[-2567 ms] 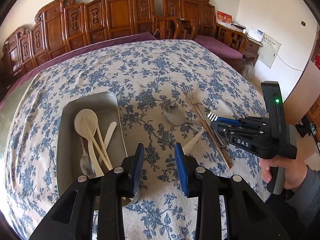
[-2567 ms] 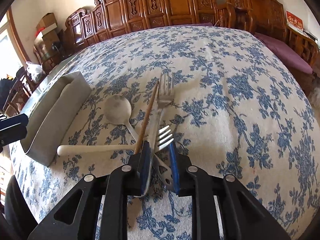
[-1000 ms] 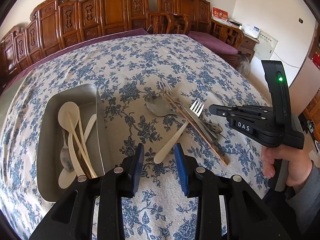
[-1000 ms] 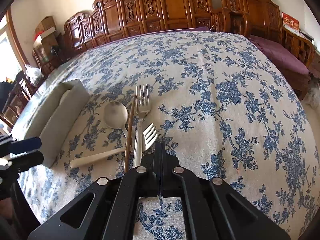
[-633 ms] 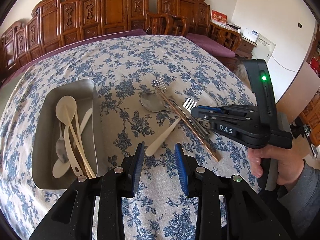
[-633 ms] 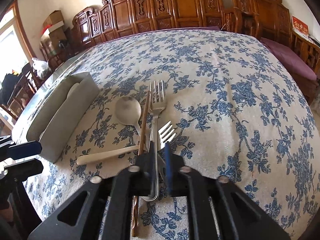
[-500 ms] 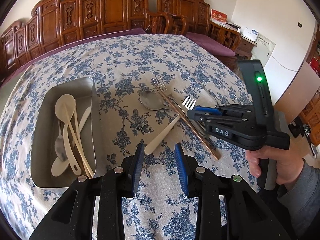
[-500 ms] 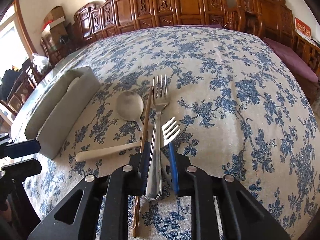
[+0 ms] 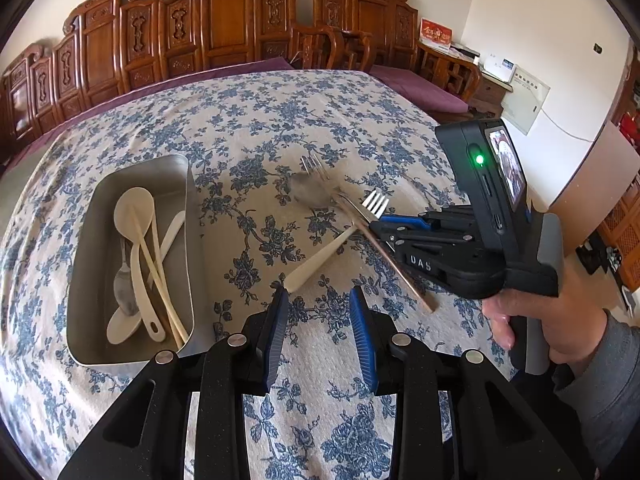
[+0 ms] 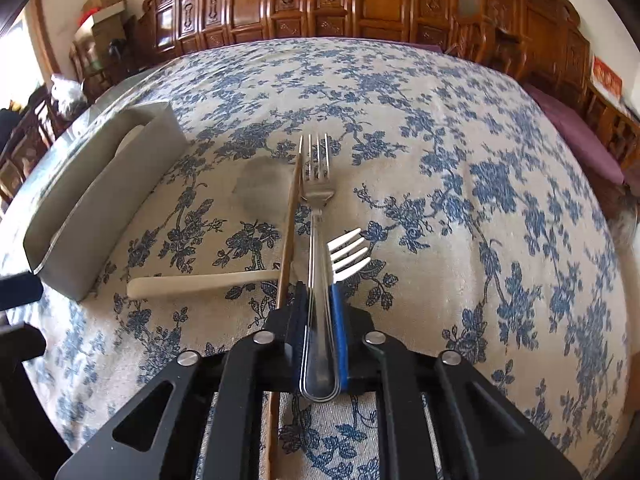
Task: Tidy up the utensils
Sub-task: 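Lift the metal fork with the right gripper while the left gripper grasps a wooden chopstick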
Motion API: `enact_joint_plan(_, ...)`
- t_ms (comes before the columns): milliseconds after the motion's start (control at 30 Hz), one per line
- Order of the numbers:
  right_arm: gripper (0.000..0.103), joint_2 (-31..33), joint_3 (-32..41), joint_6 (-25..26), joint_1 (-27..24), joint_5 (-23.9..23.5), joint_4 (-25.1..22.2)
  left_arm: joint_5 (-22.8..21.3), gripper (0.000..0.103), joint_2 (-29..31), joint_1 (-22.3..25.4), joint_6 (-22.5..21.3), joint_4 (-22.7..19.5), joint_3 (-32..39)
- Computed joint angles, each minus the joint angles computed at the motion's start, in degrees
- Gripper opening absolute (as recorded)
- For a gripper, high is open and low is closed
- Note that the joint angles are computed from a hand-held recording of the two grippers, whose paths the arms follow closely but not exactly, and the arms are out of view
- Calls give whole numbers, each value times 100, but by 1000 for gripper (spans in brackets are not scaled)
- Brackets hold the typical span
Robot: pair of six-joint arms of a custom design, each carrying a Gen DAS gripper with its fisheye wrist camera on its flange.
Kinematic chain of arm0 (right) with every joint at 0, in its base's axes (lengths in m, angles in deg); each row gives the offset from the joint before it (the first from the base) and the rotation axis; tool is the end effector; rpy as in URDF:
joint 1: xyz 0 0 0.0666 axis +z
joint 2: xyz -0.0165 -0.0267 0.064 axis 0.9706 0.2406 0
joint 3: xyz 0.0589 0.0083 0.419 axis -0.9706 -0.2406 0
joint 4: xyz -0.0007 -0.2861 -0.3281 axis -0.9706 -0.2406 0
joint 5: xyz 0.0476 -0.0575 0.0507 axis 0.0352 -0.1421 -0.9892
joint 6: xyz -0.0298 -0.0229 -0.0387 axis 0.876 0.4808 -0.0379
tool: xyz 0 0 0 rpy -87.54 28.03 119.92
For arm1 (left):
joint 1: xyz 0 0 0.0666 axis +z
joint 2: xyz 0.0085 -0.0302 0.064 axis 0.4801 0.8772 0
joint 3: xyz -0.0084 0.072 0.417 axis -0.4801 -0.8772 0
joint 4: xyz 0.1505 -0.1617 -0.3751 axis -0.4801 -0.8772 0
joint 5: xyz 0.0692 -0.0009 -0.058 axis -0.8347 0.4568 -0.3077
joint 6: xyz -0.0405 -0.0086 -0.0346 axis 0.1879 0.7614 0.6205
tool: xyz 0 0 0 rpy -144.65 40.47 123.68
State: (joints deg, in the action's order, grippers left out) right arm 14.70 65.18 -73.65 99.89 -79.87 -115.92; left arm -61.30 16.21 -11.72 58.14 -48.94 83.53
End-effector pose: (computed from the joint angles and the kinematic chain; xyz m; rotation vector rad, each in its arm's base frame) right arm 0.5692 0.2540 0.4477 -0.4868 2.5411 0.2880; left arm 0.4532 -0.3767 0.5037 0.2406 2.4809 -0.2237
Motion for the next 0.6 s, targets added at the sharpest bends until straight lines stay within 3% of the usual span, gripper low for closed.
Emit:
enact_joint_plan(200, 13, -221, -94, -226, -175, -203, 131, -79, 30, -67, -62, 13, -29, -31)
enact_joint_plan(600, 13, -478, -395, 617, -571, 146, -309, -30, 30, 356, -141, -47, -72, 393)
